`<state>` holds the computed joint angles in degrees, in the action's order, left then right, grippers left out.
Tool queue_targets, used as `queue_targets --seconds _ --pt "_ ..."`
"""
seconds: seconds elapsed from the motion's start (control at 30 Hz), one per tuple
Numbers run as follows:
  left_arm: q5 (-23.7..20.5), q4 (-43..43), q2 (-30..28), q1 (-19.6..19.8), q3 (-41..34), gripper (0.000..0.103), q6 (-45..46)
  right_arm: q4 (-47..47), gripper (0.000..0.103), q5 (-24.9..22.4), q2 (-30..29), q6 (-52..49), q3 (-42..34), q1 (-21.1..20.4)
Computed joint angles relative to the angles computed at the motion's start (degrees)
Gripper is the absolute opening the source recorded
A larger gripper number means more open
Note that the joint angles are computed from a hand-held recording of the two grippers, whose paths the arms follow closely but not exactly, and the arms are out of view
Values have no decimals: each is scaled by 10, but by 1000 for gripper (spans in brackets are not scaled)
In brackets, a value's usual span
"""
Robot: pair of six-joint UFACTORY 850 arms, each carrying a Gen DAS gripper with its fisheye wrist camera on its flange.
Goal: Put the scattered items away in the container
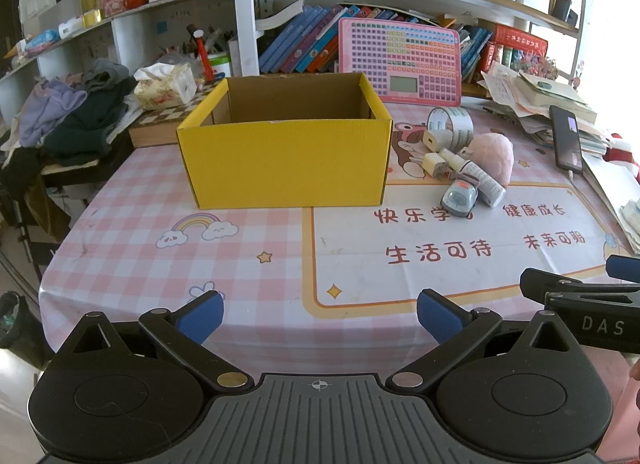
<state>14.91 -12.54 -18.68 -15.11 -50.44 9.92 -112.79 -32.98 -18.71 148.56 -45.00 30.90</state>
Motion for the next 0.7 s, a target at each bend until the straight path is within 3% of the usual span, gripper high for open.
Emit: queue_targets --seconds 0.7 --pt "-1 8 2 1 4 103 -4 3 103 1 0 -4 0 2"
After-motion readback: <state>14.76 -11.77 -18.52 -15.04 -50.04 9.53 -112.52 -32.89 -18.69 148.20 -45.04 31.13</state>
